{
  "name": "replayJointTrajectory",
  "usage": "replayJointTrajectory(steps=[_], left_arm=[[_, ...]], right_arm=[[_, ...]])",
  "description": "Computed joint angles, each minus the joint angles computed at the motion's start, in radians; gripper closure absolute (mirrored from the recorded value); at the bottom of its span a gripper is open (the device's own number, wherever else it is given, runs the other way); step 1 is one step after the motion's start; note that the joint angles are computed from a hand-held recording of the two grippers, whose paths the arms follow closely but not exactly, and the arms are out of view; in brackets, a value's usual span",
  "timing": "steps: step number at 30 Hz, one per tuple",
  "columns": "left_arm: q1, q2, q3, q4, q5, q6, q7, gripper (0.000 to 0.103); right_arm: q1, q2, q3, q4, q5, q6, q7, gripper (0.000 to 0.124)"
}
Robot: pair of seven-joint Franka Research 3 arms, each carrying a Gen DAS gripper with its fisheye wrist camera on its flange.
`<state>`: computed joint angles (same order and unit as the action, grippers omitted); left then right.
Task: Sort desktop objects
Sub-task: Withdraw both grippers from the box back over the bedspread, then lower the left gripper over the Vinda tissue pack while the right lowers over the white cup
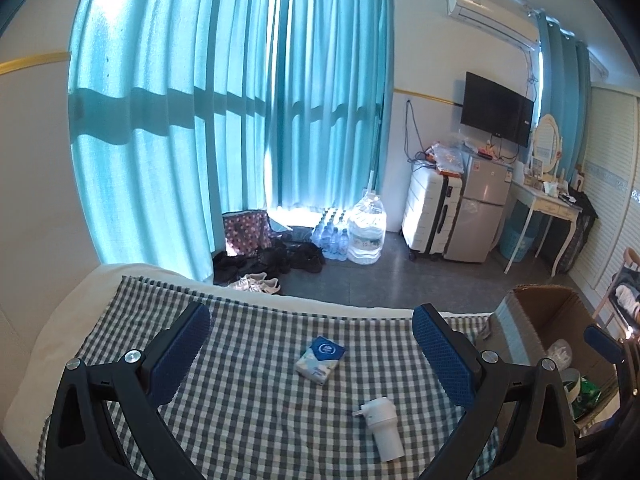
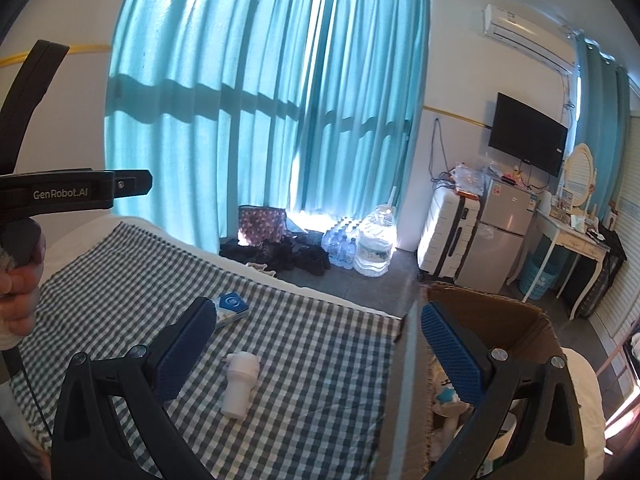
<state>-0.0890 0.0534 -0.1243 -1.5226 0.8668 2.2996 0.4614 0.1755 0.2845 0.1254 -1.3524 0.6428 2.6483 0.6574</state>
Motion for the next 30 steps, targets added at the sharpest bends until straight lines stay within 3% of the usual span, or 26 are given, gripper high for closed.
replayJointTrajectory(steps=[10, 19, 30], left_arm=[[0.034, 0.007, 0.016, -0.073, -0.075, 0.075, 0.064, 0.000], [0.053, 0.083, 0.035, -0.053, -0.201, 0.052, 0.162, 0.000], [0.047, 0.295, 0.044, 0.156, -0.360, -0.044, 0.413, 0.000]], right_arm=[[0.036, 0.057, 0.002, 0.019, -0.073, -0.036, 0.040, 0.021], [0.058, 0.173, 0.010, 0.125, -0.150, -0.111, 0.083, 0.021], [0.099, 0.418, -0.021, 0.450, -0.290, -0.379, 0.242, 0.021]])
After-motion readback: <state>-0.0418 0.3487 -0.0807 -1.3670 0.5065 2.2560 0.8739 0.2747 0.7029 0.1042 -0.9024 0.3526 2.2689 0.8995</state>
